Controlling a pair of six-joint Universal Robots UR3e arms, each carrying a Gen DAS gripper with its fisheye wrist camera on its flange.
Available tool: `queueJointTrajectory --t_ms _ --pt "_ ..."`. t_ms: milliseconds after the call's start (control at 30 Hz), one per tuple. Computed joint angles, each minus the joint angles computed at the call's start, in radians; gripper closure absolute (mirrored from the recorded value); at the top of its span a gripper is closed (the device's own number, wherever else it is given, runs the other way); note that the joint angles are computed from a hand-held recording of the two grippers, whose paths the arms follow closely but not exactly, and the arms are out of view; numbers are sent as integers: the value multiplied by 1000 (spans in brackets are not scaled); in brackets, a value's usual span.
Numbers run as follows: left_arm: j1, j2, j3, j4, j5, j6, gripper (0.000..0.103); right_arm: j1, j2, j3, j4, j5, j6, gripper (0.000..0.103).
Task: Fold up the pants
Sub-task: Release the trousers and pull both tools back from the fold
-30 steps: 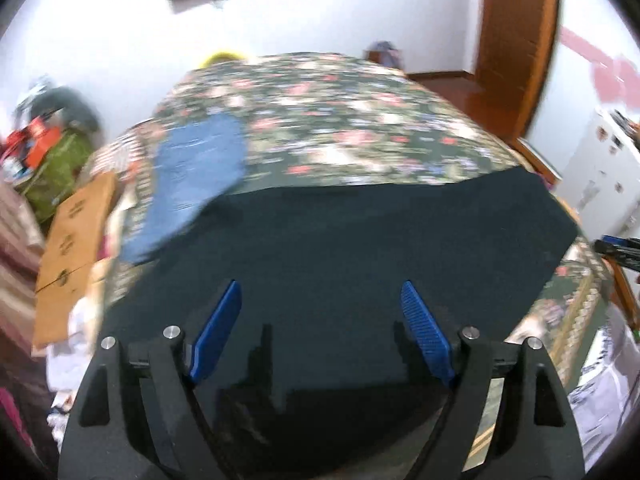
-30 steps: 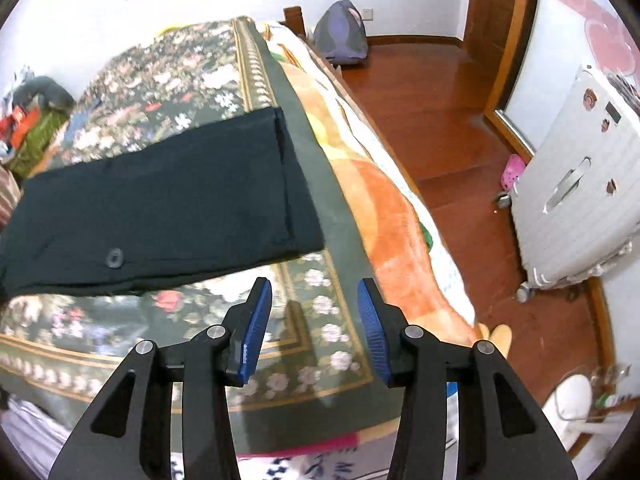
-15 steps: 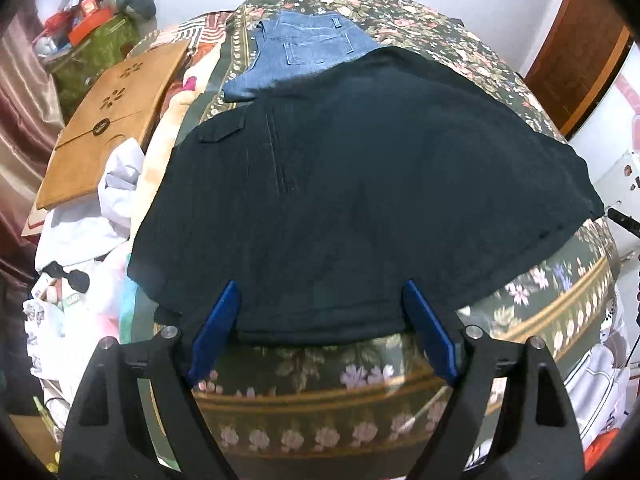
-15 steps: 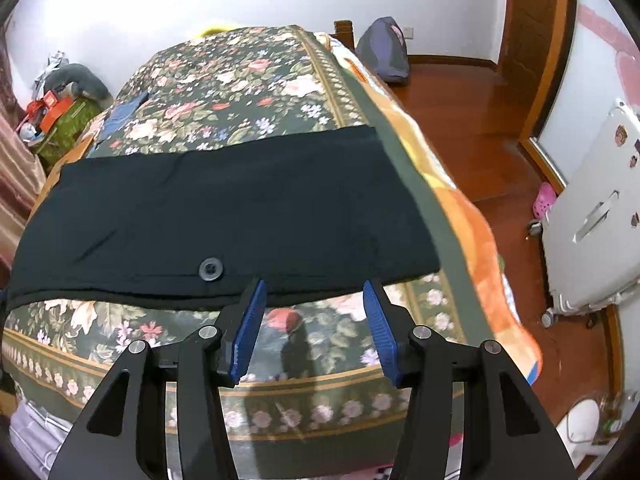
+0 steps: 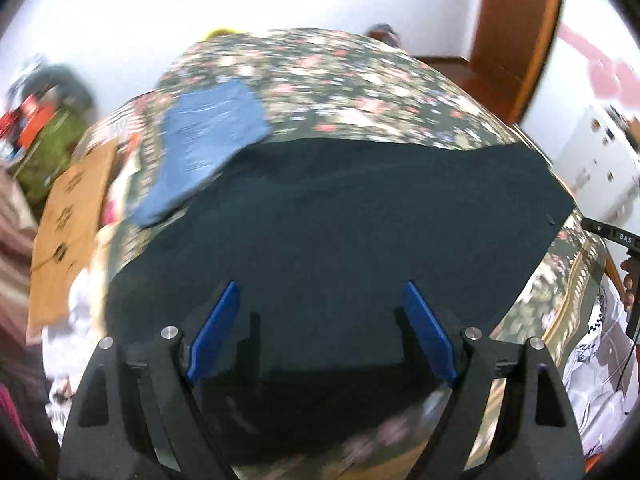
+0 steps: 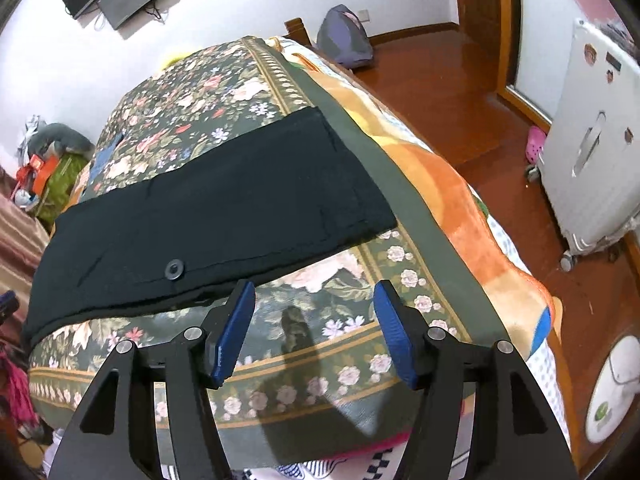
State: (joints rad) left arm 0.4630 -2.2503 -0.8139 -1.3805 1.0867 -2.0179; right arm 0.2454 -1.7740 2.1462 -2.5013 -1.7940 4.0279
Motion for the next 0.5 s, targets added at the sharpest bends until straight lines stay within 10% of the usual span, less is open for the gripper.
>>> queueJointTrajectory --t_ms 500 --pt "-255 -58 -89 156 143 -182 10 -141 89 167 -371 69 -29 44"
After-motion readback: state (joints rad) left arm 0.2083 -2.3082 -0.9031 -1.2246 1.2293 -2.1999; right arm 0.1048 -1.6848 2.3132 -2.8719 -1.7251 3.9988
